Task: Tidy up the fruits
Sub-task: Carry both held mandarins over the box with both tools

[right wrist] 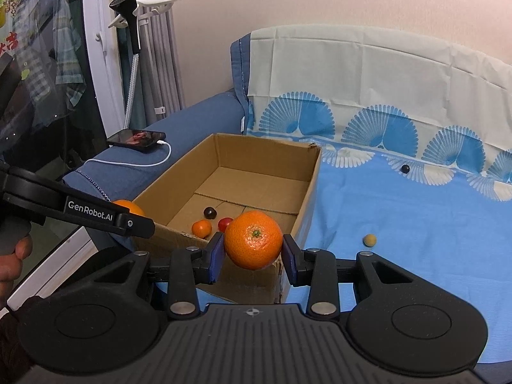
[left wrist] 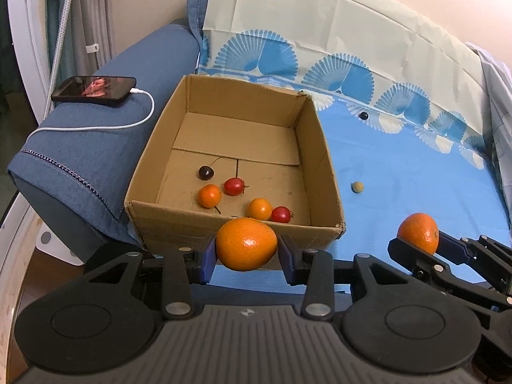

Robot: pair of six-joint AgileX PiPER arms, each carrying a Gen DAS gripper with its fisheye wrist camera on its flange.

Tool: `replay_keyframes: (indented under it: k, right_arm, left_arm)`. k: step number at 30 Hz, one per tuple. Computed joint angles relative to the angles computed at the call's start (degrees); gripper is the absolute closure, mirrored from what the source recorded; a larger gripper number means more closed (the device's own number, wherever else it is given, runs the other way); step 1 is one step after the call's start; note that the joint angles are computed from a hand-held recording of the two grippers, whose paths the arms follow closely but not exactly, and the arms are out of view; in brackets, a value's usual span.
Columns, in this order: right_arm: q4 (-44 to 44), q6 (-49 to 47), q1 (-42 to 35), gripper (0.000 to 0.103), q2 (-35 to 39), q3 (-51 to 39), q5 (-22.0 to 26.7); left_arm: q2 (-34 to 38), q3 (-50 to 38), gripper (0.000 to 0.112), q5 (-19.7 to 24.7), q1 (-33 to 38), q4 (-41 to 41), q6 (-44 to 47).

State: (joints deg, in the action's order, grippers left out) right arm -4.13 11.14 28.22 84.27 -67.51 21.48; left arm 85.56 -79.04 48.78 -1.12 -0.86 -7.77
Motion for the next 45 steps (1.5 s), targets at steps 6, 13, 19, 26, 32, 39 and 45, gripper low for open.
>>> replay_keyframes:
  k: [6, 13, 19, 26, 32, 39, 45]
  right_arm:
    - [0.9, -1.1, -0.3, 0.064, 1.7, -1.4, 0.7]
    - [1.2, -1.7, -0.9, 0.064, 4.5, -4.1, 1.0]
    - [4.1, -4.1, -1.8, 0.064, 8.9, -9.1, 2.1]
    - [6.7, -7.5, -2.2, 0.064, 15.9, -17.2, 3.4]
    - [8.5, -10.4, -2.7, 0.064, 21.7, -23.6, 4.9]
    - [10.3, -12.7, -3.1, 0.064, 29.1, -31.9, 7.9]
    - [10.7, -14.2, -3.3, 0.064, 35.4, -39.2, 10.3]
  left_arm:
    - [1.9, -1.8, 0.067, 0.4, 1.1, 0.0, -0.1]
    - [5.0, -4.9, 0.067, 0.6, 3.1, 0.0, 0.4]
    - [9.0, -9.3, 0.067, 1.1, 4.1, 0.8, 0.7]
    - [14.7, -16.0, 0.067, 2.7, 5.1, 0.2, 1.6]
    - [20.2, -21.6, 0.067, 3.9, 5.3, 0.0, 1.8]
    - [27.4, -29.0, 0.067, 5.9, 5.1, 1.0, 1.4]
    - [33.3, -35.7, 0.067, 8.0, 5.1, 1.7, 1.7]
